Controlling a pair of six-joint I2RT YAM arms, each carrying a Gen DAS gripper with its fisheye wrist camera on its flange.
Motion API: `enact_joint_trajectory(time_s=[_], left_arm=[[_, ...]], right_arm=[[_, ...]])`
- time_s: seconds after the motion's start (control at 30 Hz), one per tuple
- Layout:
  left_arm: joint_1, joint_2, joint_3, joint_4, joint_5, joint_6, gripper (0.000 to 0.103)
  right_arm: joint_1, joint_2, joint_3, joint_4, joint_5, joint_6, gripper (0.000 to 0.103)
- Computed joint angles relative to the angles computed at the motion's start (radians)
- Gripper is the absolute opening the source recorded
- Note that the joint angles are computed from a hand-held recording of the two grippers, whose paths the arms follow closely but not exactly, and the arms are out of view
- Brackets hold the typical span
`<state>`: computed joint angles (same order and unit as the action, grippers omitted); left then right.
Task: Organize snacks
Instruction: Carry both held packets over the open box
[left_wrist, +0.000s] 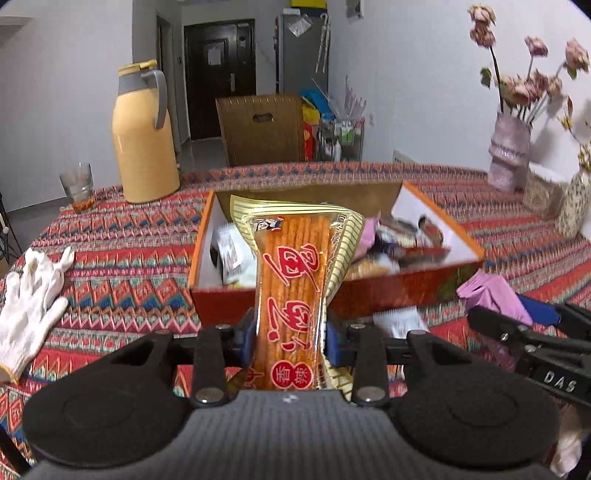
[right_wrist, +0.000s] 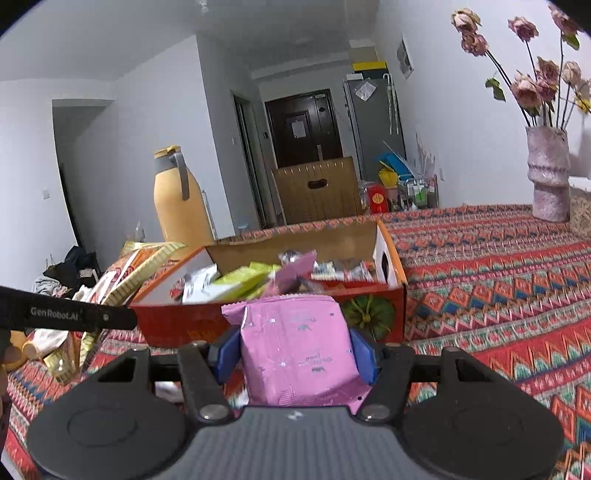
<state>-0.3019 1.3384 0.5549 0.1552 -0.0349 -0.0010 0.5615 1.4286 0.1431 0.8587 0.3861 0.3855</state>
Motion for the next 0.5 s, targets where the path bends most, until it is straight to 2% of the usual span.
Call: enact_joint_trajectory(time_s=[0.5], left_arm=[[0.011,0.185,0.259,-0.015,-0.011,-0.059,0.036]], right_arm=[[-0.142,0.096,0.275,-0.099,-0.082,-0.105,0.062]])
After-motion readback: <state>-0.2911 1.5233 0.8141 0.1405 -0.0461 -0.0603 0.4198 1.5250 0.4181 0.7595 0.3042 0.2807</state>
